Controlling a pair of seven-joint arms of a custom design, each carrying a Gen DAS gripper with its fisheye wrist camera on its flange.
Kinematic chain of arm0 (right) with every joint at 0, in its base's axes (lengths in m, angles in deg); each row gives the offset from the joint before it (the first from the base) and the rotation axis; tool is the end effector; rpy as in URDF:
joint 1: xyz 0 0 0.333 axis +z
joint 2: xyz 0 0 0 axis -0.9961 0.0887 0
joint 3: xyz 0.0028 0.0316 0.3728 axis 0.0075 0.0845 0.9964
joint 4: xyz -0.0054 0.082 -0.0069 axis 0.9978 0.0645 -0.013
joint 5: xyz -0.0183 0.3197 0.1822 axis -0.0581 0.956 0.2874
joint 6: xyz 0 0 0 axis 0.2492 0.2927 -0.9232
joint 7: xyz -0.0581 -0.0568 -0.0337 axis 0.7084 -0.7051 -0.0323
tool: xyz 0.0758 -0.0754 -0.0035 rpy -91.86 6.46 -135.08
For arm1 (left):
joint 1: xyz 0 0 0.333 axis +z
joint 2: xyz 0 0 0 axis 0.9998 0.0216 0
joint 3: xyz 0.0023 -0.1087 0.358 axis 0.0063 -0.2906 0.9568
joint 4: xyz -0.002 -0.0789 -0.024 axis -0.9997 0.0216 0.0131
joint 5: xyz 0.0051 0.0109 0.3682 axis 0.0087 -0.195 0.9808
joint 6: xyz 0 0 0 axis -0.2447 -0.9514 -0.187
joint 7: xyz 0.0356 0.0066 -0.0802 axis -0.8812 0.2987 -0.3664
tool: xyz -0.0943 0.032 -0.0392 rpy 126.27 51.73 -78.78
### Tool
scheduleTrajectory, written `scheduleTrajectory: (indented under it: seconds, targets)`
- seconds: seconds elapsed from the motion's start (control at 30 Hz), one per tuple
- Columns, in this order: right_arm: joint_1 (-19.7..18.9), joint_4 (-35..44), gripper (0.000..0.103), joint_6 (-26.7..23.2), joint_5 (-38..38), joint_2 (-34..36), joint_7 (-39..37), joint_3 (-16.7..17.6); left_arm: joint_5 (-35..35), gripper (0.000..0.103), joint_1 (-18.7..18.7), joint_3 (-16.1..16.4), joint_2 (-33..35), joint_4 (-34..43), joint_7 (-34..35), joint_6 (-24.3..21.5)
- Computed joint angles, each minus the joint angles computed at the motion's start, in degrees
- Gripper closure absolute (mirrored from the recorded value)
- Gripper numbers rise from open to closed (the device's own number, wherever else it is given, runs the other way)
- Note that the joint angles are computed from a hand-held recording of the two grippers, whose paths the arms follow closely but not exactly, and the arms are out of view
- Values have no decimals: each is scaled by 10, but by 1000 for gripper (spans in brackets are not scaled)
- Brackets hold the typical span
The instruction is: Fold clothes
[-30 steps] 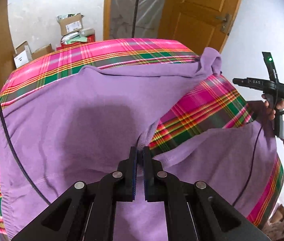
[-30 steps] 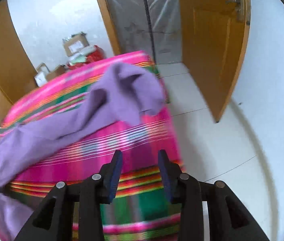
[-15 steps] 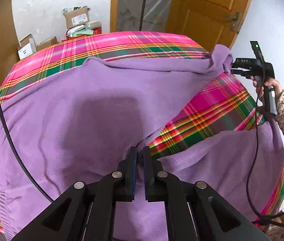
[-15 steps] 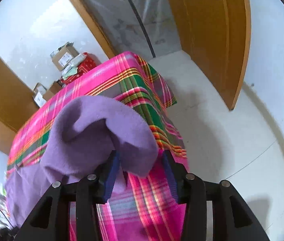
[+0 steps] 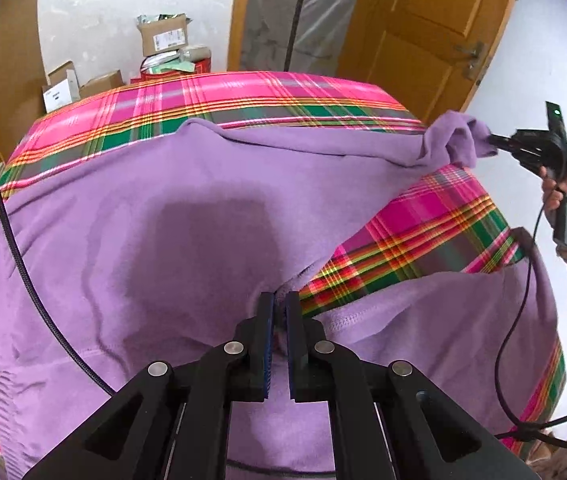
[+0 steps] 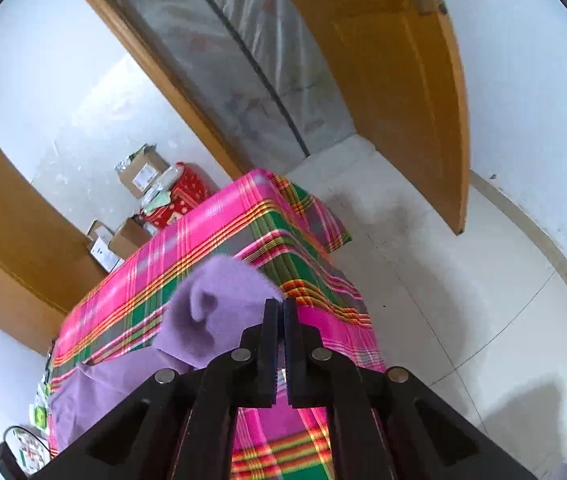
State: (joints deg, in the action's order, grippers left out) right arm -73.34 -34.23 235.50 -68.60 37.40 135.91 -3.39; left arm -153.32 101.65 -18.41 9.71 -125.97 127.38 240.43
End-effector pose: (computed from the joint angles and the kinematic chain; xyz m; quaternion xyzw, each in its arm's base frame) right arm 0.6995 0.1874 0.2998 -0.5170 0.7572 -0.1153 0.3822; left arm 0.5895 0.0098 0.2938 -0.6119 0.7278 -0.2843 0.1226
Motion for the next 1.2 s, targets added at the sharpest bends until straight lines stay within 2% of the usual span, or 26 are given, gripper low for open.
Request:
scheduleTrajectory:
  seconds: [0.13,0.23,0.3,0.4,0.53,0.57,0.6,0.67,0.77,0.87,1.0,1.07,1.13,1.2]
  targets:
    - [20,-44,101,49,23,-33,13,-25,-6,97,5,-4,-2,-1,5,-3]
    - [67,-66,101,59,55,-54,10,-81,-18,97,3,1,-4,0,12,-10]
    - [68,-76,101,65,62,-61,7,-86,-20,97,0,8,-5,0,10,-18]
    - [116,-85,101,61,110,-61,1,-142,-20,97,-7,20,-4,1,3,-23]
    - [122,-32,101,-26,116,-19,5,-163,-14,97,-12,27,-1,2,-7,-25]
    - [114,-18,101,-39,115,-9,16,-157,-15,97,-13,27,0,2,-7,-24]
    - [94,-2,101,-44,92,5,34,-137,-17,97,-12,25,0,3,-4,-21]
    - [99,17,101,-53,94,25,32,-146,-11,97,-14,27,0,2,-10,-21]
    - [150,49,101,-97,82,51,68,-217,-17,97,-10,22,-4,0,-2,-16]
    - [206,58,101,-105,75,68,123,-297,-16,98,-10,28,-1,3,-13,-13]
    - [243,80,101,-126,46,83,165,-364,15,98,-12,33,3,2,-46,-8]
    - [268,109,101,-169,22,102,183,-411,20,98,-3,18,6,2,-44,-3]
    - [276,129,101,-197,2,114,200,-430,18,98,7,3,8,3,-36,-2]
    - [263,160,101,-234,-15,126,207,-424,22,98,10,-3,9,4,-35,2]
